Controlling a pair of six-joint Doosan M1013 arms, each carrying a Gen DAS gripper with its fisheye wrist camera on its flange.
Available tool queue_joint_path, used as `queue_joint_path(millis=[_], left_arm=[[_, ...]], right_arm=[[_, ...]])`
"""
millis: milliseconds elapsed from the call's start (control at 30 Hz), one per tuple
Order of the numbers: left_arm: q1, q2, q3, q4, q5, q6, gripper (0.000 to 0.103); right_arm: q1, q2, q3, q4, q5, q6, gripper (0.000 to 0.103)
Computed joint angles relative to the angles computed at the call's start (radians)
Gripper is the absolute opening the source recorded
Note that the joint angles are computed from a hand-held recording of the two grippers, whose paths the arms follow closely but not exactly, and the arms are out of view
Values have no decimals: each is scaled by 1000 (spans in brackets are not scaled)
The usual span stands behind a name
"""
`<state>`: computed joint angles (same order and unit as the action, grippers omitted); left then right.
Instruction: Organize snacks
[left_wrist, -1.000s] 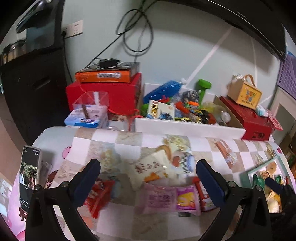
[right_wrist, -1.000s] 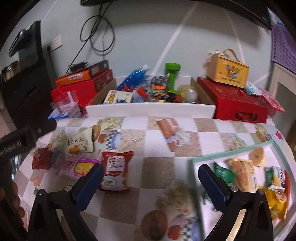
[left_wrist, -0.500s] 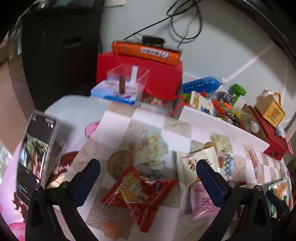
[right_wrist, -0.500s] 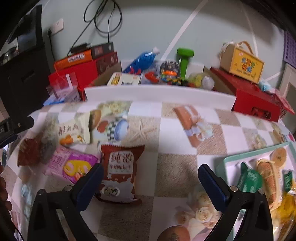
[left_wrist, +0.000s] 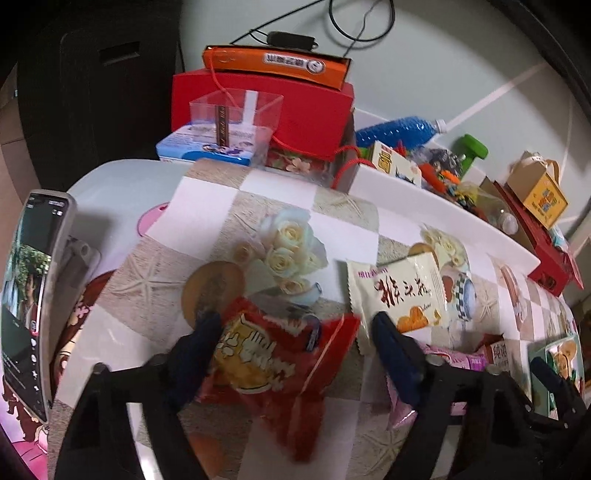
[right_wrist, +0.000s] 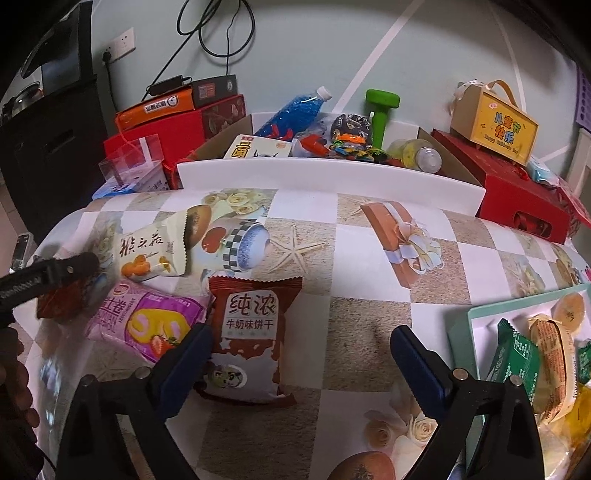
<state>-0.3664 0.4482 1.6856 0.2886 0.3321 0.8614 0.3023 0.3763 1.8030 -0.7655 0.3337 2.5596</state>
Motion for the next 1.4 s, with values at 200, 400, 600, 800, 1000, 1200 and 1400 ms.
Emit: queue_joint_path(millis=[200, 400, 600, 800, 1000, 1200, 1400], left_arm=[[-4, 8, -7, -42, 10, 59, 66], [-1, 10, -7, -68, 1, 84, 59], [-2, 12, -8, -67, -5, 89, 55], [-5, 11, -7, -49, -8, 81, 54], [-9, 11, -8, -75, -18, 114, 54], [-11, 4, -5, -82, -33, 125, 54], [-19, -10, 0, -43, -52, 101, 54]], right_arm=[[7, 5, -5, 52, -2, -82, 97], [4, 7, -3, 60, -14, -90, 86], [2, 6, 0, 109, -42, -148, 73], [-3, 14, -7, 241, -42, -275, 44], [-10, 9, 1, 276, -63, -297, 43], [-9, 0, 9, 239, -74, -263, 42], [-9, -17, 19, 185, -85, -210, 42]])
